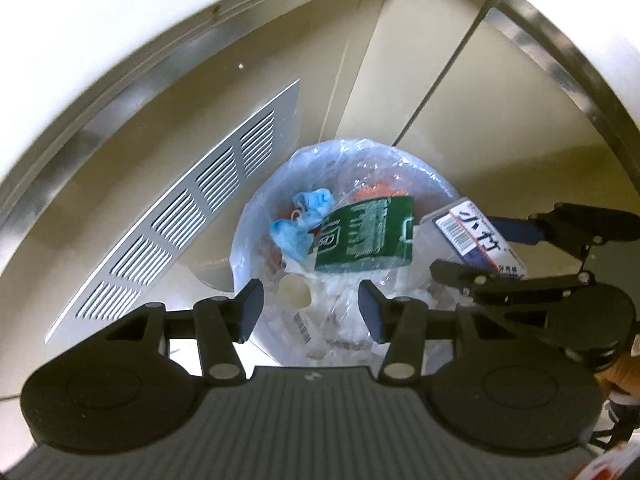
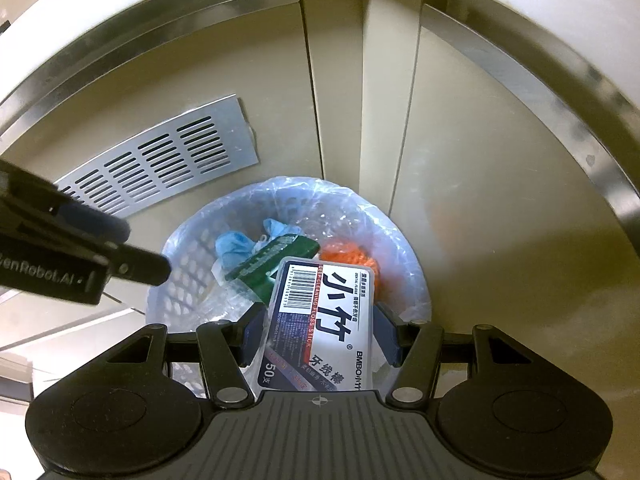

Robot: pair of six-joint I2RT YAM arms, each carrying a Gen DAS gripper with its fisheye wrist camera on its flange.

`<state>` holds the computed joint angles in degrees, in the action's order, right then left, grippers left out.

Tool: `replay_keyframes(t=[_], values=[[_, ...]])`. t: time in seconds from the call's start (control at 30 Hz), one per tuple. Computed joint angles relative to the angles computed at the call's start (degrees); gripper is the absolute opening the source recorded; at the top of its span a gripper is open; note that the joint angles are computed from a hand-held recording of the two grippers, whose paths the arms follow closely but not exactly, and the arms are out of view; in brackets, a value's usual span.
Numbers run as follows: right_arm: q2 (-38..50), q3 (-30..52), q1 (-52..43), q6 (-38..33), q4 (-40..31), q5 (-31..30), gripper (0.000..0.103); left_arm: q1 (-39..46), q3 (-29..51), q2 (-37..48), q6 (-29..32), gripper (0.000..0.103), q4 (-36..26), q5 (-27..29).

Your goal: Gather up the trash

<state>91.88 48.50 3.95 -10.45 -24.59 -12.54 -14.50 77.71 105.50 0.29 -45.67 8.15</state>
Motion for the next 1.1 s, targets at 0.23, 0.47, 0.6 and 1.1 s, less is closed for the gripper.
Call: replay_keyframes(t=[0.23,0.47,0.6,1.1], values=[[2.32,0.64,1.53,1.14,0.45,3.36,0.058,1.56,-2.04,-1.91,-0.93,0.048,0.06,1.23],[6.41,-0.85,1.59,2.89,4.88,2.12,0.058,1.95,-3.35,-2.53,-2.19,0.049,1.03,1.35],[8.10,-2.02,1.55,3.36,7.02,1.68,0.058,2.06,-4.18,-2.46,-2.57,0.050,1.86,1.31],[7.28,-3.45,0.69,4.77,7.29,0.69,0.073,1.73,-5.41,-3.27,-4.05,0.055,2.41,1.20]])
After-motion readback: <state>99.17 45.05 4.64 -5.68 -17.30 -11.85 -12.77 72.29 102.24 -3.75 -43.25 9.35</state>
